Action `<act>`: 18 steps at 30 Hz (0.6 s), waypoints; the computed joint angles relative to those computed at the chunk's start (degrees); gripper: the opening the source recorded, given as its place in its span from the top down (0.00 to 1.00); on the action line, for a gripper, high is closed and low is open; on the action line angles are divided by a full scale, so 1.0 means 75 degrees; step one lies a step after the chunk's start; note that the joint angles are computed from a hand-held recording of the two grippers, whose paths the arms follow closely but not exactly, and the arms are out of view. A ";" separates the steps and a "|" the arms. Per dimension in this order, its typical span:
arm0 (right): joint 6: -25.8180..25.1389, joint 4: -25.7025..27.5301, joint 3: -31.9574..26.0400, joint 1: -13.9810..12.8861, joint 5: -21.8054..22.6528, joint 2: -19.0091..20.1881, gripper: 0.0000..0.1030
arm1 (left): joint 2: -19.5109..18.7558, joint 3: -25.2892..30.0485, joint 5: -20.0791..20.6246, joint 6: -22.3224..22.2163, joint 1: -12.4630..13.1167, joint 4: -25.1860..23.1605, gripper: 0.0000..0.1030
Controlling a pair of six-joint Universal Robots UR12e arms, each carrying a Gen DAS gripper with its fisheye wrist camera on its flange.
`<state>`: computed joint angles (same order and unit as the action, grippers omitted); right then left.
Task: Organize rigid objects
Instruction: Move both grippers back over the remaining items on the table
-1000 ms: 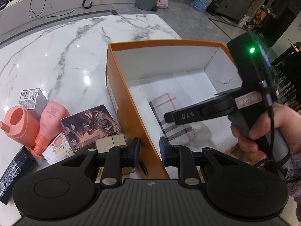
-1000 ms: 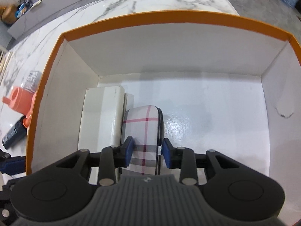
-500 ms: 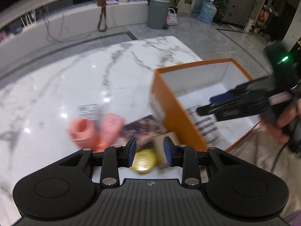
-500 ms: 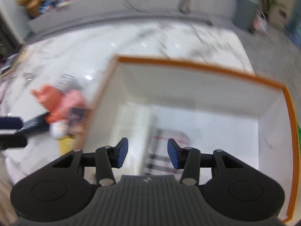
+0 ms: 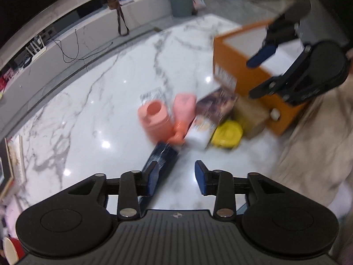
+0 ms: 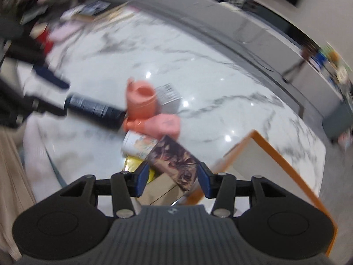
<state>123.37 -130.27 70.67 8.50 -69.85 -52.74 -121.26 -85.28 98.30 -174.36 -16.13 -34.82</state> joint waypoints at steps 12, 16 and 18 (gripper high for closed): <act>-0.2478 0.1586 -0.0767 0.0334 -0.1132 0.0512 0.37 | -0.0613 0.0384 0.0144 0.1218 0.0256 -0.0744 0.32; -0.2815 0.1667 -0.0825 0.0416 -0.1473 0.0630 0.37 | -0.0761 0.0505 -0.0093 0.1193 0.0343 -0.0887 0.32; -0.2839 0.1739 -0.0880 0.0427 -0.1546 0.0685 0.38 | -0.0817 0.0556 -0.0151 0.1222 0.0362 -0.0923 0.32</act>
<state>102.07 -117.22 64.07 11.70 -81.44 -47.60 -127.40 -81.11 97.17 -165.20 -13.41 -41.74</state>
